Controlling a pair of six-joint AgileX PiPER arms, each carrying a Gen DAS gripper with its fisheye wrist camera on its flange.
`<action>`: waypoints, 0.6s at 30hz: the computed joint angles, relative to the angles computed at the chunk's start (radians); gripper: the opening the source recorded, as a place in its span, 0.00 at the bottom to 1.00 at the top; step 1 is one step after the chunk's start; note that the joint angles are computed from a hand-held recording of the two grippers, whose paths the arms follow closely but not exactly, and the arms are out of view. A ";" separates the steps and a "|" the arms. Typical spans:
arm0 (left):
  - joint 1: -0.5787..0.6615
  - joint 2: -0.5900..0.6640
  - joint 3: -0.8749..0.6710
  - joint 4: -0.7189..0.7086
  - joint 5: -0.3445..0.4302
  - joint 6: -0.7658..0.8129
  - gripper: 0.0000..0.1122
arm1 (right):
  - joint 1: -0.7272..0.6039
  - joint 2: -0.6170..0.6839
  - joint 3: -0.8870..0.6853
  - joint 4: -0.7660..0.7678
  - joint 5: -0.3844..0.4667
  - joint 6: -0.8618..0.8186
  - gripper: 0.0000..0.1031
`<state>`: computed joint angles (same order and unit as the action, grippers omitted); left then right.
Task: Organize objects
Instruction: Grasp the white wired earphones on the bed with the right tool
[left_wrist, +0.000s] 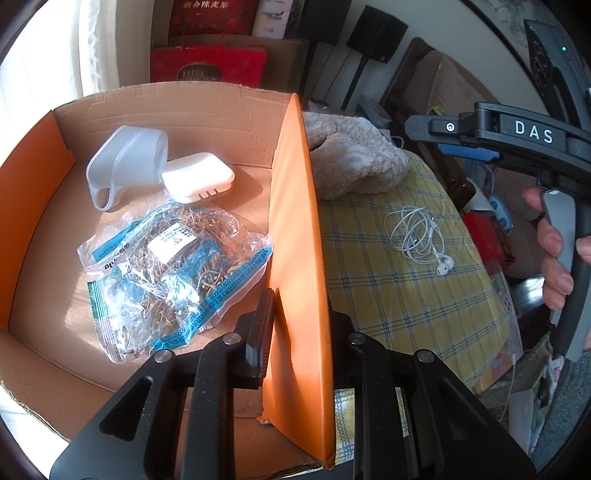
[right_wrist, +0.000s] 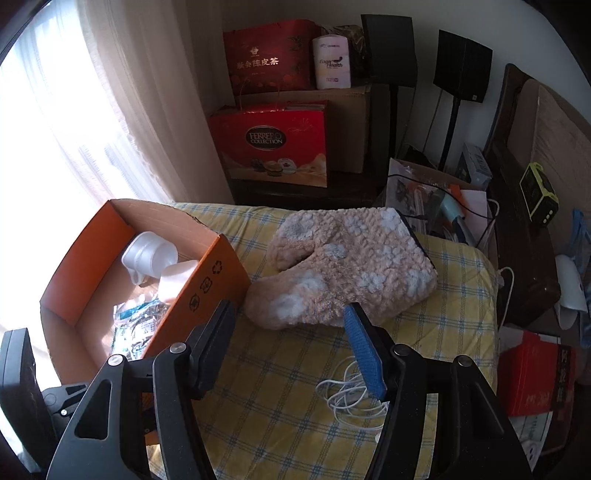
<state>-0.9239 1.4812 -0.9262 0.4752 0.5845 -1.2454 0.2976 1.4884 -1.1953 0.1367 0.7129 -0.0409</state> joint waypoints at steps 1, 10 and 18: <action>0.003 0.007 -0.006 -0.003 0.000 0.005 0.18 | -0.012 -0.010 0.017 0.004 -0.005 -0.004 0.61; -0.046 0.014 -0.022 0.036 0.053 -0.049 0.15 | -0.080 -0.076 0.151 0.001 -0.061 0.002 0.61; -0.071 0.043 -0.066 0.042 0.087 -0.068 0.16 | -0.130 -0.065 0.227 -0.037 -0.109 0.028 0.61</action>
